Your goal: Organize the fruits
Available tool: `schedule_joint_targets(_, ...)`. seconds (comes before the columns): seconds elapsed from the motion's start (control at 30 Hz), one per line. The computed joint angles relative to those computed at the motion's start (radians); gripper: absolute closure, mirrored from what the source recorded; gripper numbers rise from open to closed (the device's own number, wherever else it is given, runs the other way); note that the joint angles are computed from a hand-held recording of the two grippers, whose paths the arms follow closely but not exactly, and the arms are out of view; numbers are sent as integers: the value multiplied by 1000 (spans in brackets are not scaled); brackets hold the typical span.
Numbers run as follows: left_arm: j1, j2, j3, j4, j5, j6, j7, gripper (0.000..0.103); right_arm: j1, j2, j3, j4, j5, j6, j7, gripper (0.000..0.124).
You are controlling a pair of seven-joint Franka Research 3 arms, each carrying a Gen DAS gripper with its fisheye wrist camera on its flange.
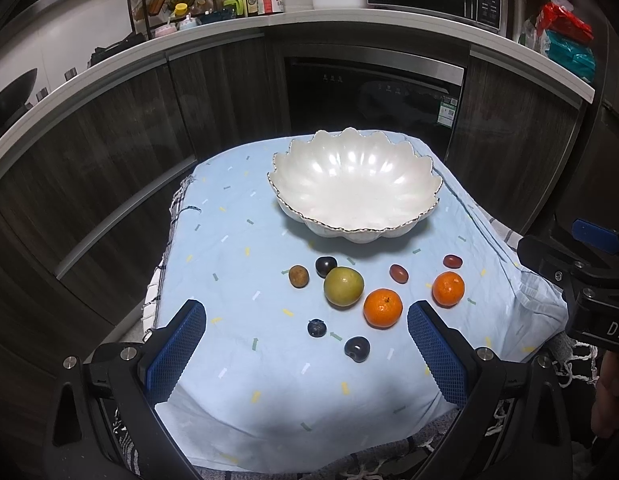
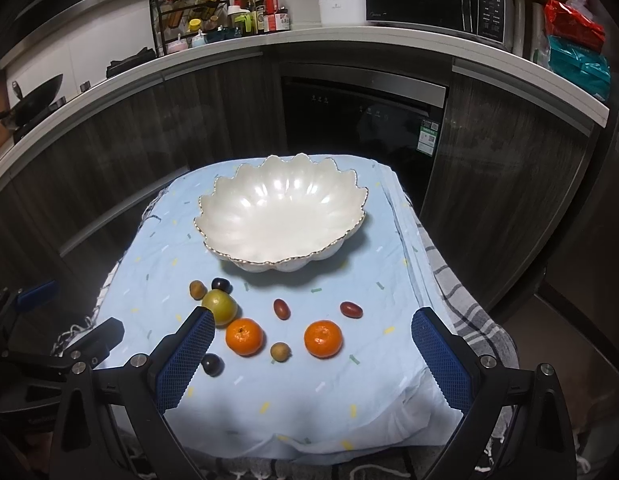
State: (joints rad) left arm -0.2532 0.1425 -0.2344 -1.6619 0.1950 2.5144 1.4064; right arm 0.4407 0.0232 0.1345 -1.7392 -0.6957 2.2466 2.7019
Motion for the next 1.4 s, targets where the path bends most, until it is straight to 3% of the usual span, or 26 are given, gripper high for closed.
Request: schedule_joint_targets(1.4, -29, 152, 21, 108, 113, -27, -119, 0, 13, 93, -56, 37, -19, 31, -6, 23)
